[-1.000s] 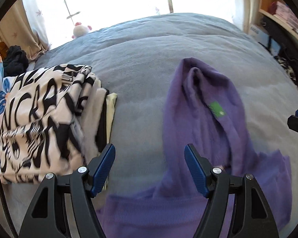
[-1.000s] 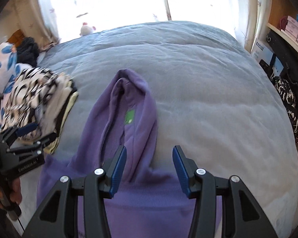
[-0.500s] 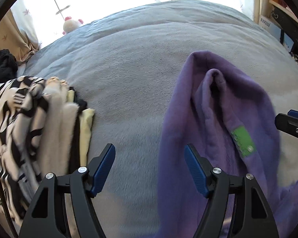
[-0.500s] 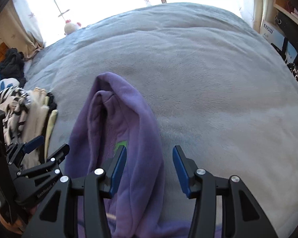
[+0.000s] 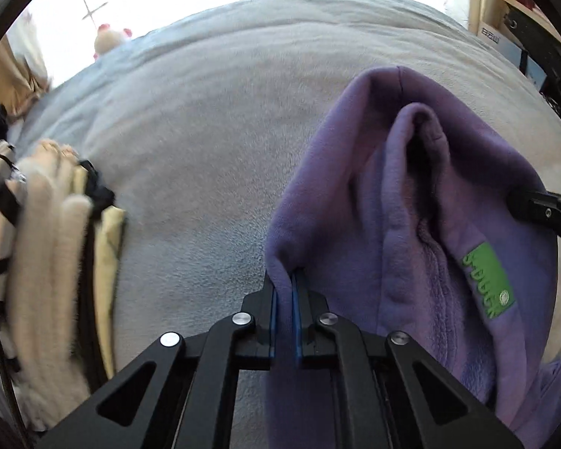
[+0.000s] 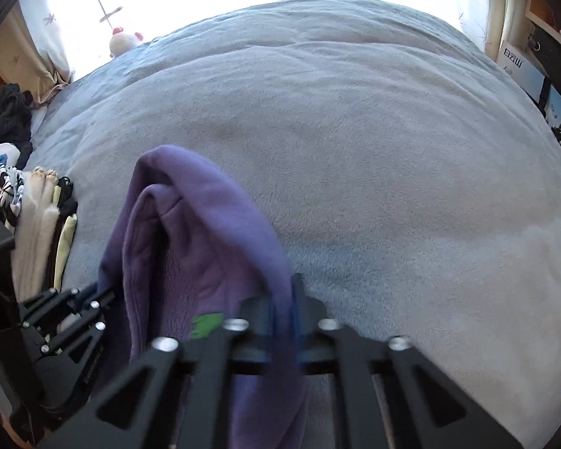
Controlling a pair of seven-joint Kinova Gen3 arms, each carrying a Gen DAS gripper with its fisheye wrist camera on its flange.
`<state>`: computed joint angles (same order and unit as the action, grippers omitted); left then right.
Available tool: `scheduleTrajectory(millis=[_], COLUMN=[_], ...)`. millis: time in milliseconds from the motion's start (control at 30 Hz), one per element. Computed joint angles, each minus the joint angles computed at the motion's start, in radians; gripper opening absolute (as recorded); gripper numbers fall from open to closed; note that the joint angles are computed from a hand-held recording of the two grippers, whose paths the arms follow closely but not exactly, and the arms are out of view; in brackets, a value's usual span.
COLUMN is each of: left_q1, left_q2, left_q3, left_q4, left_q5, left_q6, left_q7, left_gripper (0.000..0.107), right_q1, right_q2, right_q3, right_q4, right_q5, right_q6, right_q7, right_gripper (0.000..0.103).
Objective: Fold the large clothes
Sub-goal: 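Fold the held hood down over the folded body with both tools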
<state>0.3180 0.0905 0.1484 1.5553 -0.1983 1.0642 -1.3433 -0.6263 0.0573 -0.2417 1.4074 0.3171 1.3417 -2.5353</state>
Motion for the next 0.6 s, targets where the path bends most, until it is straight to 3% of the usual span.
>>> scheduleTrajectory(millis=[233,367,533,600], left_q1=[-0.074,-0.098,-0.155,-0.159], left_q2=[-0.163,-0.301,-0.482,-0.553], left_q3=[-0.018,-0.113,-0.167,-0.202], left_q4=[0.016,0.014,0.040,0.051], left_q5=[0.093,0.231,0.350,0.383], left_q6=[0.029,0.111,0.230,0.286], left_q7=[-0.130,-0.276,-0.410,-0.436], left_gripper=[0.003,0.003,0.003,0.003], right_q1=[0.020,0.044,0.117,0.085], right_q2=[-0.198,-0.330,-0.463,-0.470], right_q3=[-0.075,-0.149,-0.357,-0.440], right_q4=[0.117,0.158,0.135,0.109], right_q5=[0.044,0.016,0.014,0.069], right_q6=[-0.082,-0.099,-0.060,0.000], right_q7=[-0.076,-0.101,-0.149,-0.202], right_gripper=[0.006,0.006,0.006,0.006])
